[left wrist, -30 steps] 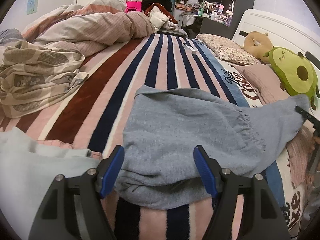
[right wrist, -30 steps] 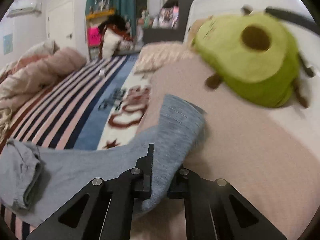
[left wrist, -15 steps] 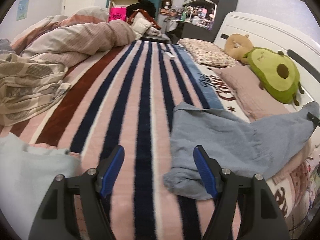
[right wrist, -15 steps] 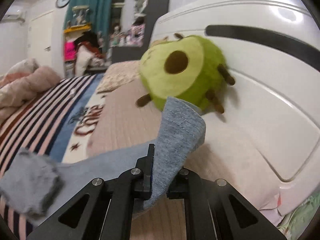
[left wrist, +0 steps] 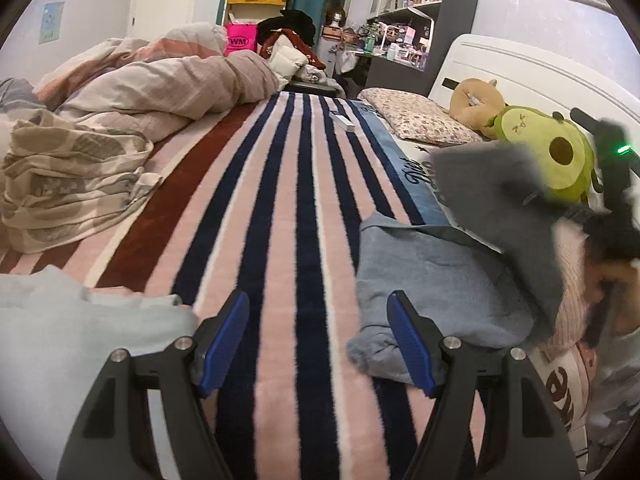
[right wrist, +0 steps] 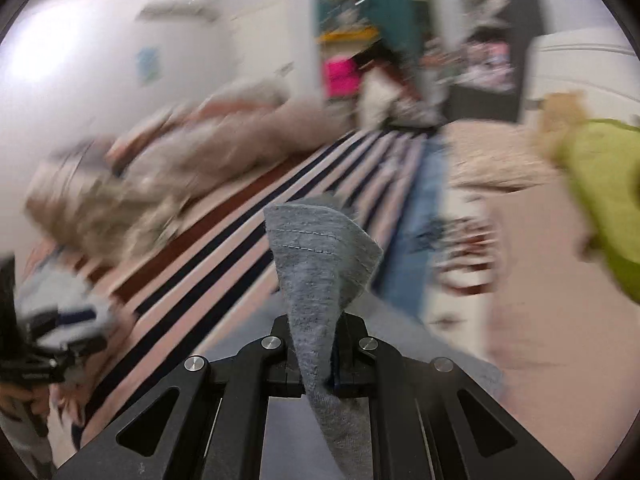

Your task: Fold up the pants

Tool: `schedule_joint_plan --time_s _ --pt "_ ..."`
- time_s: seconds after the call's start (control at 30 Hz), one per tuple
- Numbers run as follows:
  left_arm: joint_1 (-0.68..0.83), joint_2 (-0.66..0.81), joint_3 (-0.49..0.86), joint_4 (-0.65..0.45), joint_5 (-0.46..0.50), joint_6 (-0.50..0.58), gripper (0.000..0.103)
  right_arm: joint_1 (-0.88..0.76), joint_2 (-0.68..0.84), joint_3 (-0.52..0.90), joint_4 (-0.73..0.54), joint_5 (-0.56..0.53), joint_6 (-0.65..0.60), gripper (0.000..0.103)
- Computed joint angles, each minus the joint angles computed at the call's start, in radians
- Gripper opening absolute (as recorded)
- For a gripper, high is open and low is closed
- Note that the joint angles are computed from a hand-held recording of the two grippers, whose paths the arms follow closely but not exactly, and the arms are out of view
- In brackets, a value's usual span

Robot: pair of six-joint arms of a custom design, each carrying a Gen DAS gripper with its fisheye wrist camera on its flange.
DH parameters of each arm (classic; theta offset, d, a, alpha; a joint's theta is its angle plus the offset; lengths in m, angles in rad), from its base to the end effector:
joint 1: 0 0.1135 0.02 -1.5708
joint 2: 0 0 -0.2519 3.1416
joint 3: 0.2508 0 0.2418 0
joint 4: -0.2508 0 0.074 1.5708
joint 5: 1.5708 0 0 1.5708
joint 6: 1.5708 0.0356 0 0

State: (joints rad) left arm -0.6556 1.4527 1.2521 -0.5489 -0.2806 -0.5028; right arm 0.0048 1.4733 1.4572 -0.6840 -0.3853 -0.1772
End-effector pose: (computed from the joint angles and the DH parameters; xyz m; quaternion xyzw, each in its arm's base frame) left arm 0.2526 -0.1818 0.3021 0.0136 0.9095 -0.1091 0.4010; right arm 0.3124 0.0149 0.3515 -0.1613 0.8789 0.1373 0.4273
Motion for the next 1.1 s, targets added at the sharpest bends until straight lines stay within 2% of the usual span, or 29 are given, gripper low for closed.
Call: schedule_joint_plan --time_s 0.1,0.17,0.2,0.23,0.27,0.33,0.43,0.53,0.63,0.77,0.87,0.9,0.93,0.97,1.0,1.1 --pt "0.017 -0.023 -0.025 0.0 0.007 0.002 0.068 0.133 0.117 -0.012 -0.008 0.028 0.011 0.005" --pt "0.031 -0.029 -0.033 0.002 0.033 0.008 0.072 0.183 0.155 -0.045 -0.015 0.047 -0.002 0.009" --pt "0.034 -0.028 -0.034 0.006 0.047 0.01 0.076 0.188 0.166 -0.06 -0.024 0.047 -0.013 0.013" --pt "0.037 -0.024 -0.032 0.014 0.066 0.012 0.077 0.188 0.176 -0.06 -0.051 0.037 -0.025 0.022" --pt "0.042 -0.015 -0.03 0.03 0.096 0.012 0.078 0.175 0.177 -0.062 -0.078 0.005 -0.039 0.027" --pt "0.049 0.014 -0.014 0.054 0.146 0.004 0.078 0.121 0.138 -0.077 -0.134 -0.079 -0.077 0.045" --pt "0.032 0.101 0.06 0.063 0.182 -0.011 0.078 0.018 0.029 -0.112 -0.192 -0.155 -0.131 0.055" --pt "0.005 0.206 0.153 0.084 0.225 -0.016 0.078 -0.126 -0.092 -0.165 -0.199 -0.165 -0.159 0.06" --pt "-0.018 0.306 0.252 0.067 0.228 -0.02 0.078 -0.246 -0.151 -0.213 -0.177 -0.115 -0.174 0.063" --pt "-0.036 0.468 0.412 -0.001 0.177 -0.03 0.078 -0.351 -0.159 -0.29 -0.139 -0.033 -0.217 0.063" --pt "-0.021 0.527 0.437 0.004 0.19 -0.045 0.076 -0.396 -0.128 -0.31 -0.139 -0.052 -0.23 0.063" --pt "-0.015 0.533 0.43 0.013 0.203 -0.046 0.064 -0.407 -0.119 -0.319 -0.135 -0.061 -0.229 0.063" --pt "-0.01 0.534 0.415 0.03 0.229 -0.045 0.042 -0.412 -0.114 -0.326 -0.129 -0.066 -0.224 0.063" --pt "-0.009 0.534 0.402 0.049 0.261 -0.04 0.035 -0.415 -0.102 -0.329 -0.123 -0.072 -0.217 0.063" --pt "-0.015 0.531 0.39 0.067 0.266 -0.025 0.019 -0.415 -0.09 -0.33 -0.119 -0.078 -0.21 0.063" --pt "-0.041 0.481 0.338 0.104 0.206 0.028 0.011 -0.388 -0.078 -0.33 -0.093 -0.075 -0.162 0.063"
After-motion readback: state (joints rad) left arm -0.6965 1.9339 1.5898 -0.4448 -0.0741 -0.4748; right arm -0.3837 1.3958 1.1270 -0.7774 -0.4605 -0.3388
